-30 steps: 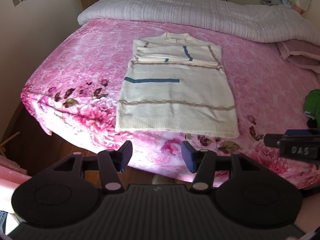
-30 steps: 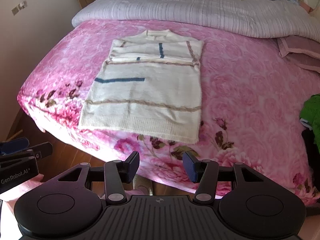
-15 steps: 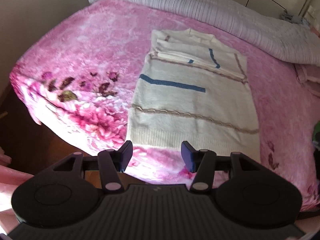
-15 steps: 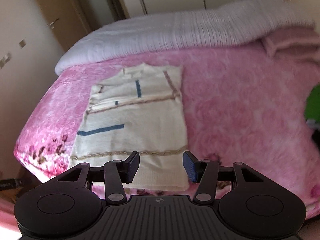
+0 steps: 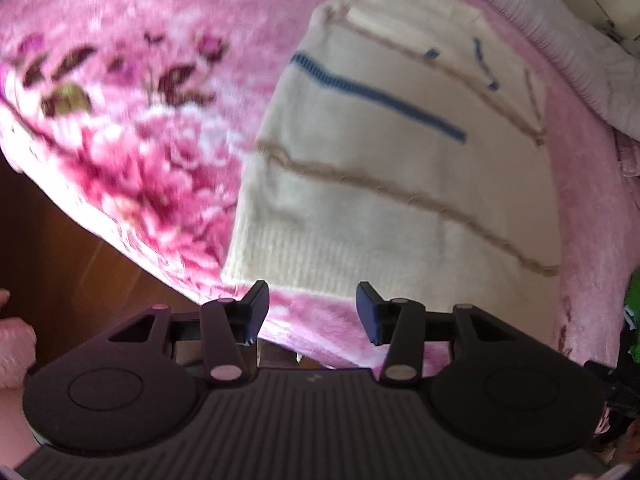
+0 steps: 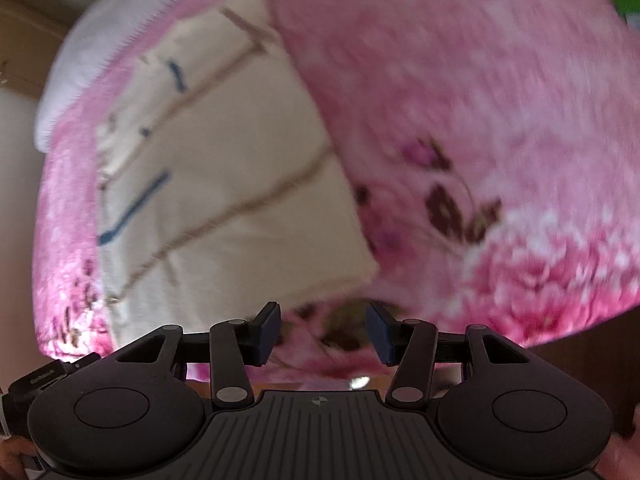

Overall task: Fold clothes
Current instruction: 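Lower both grippers to the sweater hem and pinch it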

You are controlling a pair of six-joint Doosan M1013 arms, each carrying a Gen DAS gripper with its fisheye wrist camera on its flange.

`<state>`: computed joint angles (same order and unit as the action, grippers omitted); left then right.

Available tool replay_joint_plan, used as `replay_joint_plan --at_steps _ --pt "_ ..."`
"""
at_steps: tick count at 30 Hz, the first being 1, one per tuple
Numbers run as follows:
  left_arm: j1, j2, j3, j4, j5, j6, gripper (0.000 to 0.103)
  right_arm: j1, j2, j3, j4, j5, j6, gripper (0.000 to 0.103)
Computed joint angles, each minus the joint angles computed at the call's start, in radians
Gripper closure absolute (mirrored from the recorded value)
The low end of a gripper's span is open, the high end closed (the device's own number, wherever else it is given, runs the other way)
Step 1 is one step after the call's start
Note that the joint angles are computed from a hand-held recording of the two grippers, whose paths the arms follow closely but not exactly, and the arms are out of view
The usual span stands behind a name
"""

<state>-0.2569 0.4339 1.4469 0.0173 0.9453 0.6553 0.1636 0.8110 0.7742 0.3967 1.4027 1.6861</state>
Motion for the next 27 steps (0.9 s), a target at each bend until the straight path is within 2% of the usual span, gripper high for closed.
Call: replay_joint_plan --at_steps 5,15,18,22,25,27 --pt "0.026 -0.007 0.044 -0.008 -0.066 0.018 0.06 -0.008 0.011 0.043 0.022 -0.037 0.023 0.051" --pt "0.092 0.005 0.111 -0.121 -0.199 0.052 0.06 -0.028 0.03 0.078 0.096 -0.208 0.003 0.051" --pt "0.104 0.008 0.136 -0.176 -0.243 0.068 0.06 -0.039 0.037 0.092 0.15 -0.234 -0.005 0.051" --pt "0.122 -0.003 0.182 -0.275 -0.344 0.102 0.053 -0.059 0.049 0.117 0.269 -0.249 -0.024 0.051" --pt "0.138 -0.001 0.188 -0.359 -0.364 0.174 0.05 -0.07 0.059 0.124 0.341 -0.257 -0.026 0.051" --pt "0.148 0.001 0.19 -0.417 -0.373 0.226 0.052 -0.074 0.068 0.117 0.37 -0.254 -0.026 0.056"
